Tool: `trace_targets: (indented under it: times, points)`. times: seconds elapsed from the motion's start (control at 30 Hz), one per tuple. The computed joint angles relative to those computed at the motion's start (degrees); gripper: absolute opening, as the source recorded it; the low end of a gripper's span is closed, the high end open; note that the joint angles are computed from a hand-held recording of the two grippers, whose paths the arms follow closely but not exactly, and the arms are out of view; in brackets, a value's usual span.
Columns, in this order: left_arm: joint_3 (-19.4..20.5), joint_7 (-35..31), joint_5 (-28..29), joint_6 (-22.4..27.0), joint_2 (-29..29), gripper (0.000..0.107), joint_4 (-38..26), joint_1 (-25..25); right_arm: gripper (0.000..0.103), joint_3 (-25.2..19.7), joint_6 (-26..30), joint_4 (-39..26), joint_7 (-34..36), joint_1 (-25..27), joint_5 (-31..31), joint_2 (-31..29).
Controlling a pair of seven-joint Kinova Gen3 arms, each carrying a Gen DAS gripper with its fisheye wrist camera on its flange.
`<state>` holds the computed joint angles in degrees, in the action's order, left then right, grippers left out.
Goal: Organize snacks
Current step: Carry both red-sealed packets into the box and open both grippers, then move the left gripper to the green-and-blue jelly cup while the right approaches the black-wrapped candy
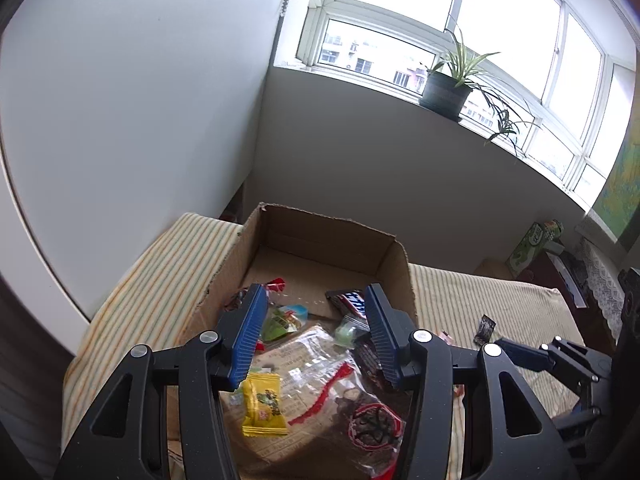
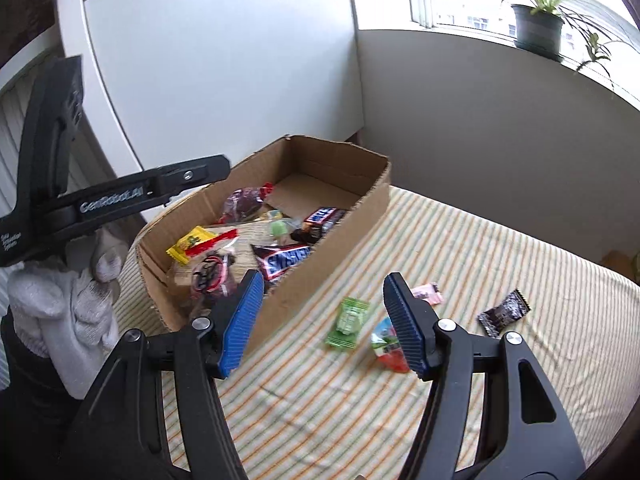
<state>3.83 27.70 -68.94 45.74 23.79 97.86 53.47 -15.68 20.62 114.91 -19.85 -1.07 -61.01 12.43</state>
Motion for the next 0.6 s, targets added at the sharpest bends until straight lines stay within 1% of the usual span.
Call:
trace_targets:
  times: [0.13,0.3,0.4,0.6]
  points:
    - [0.4,-2.4,0.2,0.0,1.3,0.05,-2.3,0.7,0.065,1.7,0.7,-1.1,-0.8,2.2,-1.1,1.0]
    - [0.3,-6.9,2.2,-1.8,3.3,0.05,-5.6,1.5,0.065,3.0,1.9,-3.7,-5.2,4.5,1.0,3.8]
    - [-0.3,-10.5,4.2,-2.1,5.0,0.05,-8.2,2.7,0.065,3.5,0.8,-4.7,-9.3,4.7,4.5,4.9]
    - [-1.4,-17.8,9.2,-3.7,8.3,0.05,-13.6,4.5,0.065,3.9,0.9,-7.1,-17.3,6.0,11.3,8.0]
